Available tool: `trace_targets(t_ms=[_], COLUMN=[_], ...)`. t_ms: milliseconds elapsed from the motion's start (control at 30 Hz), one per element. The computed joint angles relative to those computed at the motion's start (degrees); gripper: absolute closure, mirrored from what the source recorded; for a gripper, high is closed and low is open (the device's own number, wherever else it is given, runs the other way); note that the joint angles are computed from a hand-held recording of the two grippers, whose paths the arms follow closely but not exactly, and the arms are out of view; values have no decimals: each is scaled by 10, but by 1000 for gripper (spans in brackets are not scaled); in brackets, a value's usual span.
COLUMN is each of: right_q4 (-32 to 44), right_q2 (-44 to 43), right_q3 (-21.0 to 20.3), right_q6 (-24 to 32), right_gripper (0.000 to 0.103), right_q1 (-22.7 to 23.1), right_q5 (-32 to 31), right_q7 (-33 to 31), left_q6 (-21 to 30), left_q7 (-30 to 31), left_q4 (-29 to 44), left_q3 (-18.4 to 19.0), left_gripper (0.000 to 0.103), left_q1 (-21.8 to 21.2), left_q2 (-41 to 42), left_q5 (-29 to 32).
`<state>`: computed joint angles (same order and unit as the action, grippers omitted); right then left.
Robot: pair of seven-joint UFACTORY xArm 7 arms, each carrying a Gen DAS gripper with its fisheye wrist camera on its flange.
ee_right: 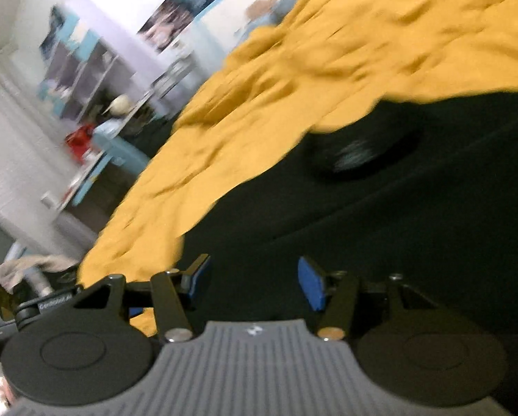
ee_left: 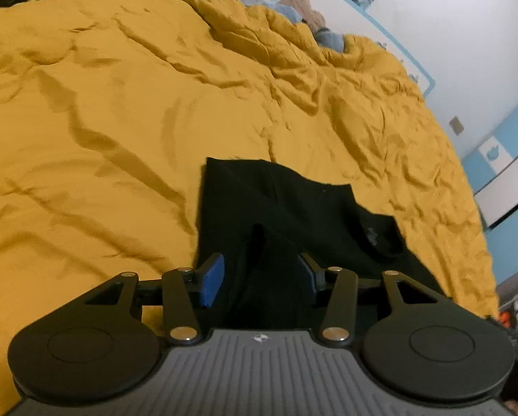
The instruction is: Fold small clothes
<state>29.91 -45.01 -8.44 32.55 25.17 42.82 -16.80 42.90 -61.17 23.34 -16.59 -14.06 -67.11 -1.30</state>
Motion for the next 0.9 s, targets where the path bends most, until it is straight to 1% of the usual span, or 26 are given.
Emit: trace_targets(t_ms=[100, 167, 200, 233, 300, 333, 367, 467, 533, 600, 633, 667, 700, 733, 767, 800, 833, 900], right_q4=[5, 14, 18, 24, 42, 55, 68, 99, 120, 136, 144, 143, 140, 137, 136, 139, 135, 138], right_q2=[-3, 6, 15, 27, 58, 81, 102, 155, 191, 216, 223, 221, 214, 212, 207, 211, 206, 220], right_q3=[-26, -47, -52, -58, -72, -81, -92, -113, -122, -132, -142, -138, -131, -125, -124, -119, -108, -88], right_q6=[6, 4, -5, -16, -23, -24, -26, -22, -4, 23, 46, 45, 33, 8, 1, 1, 8, 13], right_gripper=[51, 49, 48, 47, 47, 46, 47, 48, 48, 64, 85, 103, 103, 103, 103, 103, 103, 103], right_q1=[-68, -103, -119, -138, -168, -175, -177, -177, -172, -172, -172, -176, -180, -173, -176, -184, -202, -220], right_q5=[-58, -85, -95, -108, -124, -123, -116, -79, -43, -9, 6, 13, 23, 53, 73, 78, 61, 44], right_q7=[-7, -18, -22, -26, -23, -20, -23, -40, -54, -72, -92, -106, -121, -141, -155, -154, -144, -145], left_q6=[-26, -39, -53, -66, -76, -81, -86, -91, -92, -92, -91, -89, -89, -96, -103, -98, -84, -60], left_q7=[15, 13, 13, 15, 23, 24, 24, 24, 31, 37, 40, 40, 39, 35, 33, 34, 39, 49], left_q4=[3, 1, -4, -7, -4, -3, -1, 9, 17, 26, 29, 34, 38, 37, 35, 40, 50, 62], left_q3=[-2, -5, -2, 0, 1, -1, -3, -4, -1, -3, -4, -7, -11, -13, -14, -20, -26, -28], left_gripper=[48, 48, 58, 77, 91, 98, 100, 101, 101, 102, 102, 102, 102, 102, 102, 102, 102, 102], left_q1=[9, 16, 15, 14, 12, 13, 15, 20, 18, 20, 21, 24, 29, 35, 38, 48, 57, 58], left_q2=[49, 65, 68, 72, 82, 84, 87, 97, 105, 114, 116, 117, 115, 107, 100, 99, 108, 136], left_q5=[12, 19, 19, 21, 26, 29, 32, 37, 40, 45, 47, 51, 55, 59, 62, 71, 81, 86])
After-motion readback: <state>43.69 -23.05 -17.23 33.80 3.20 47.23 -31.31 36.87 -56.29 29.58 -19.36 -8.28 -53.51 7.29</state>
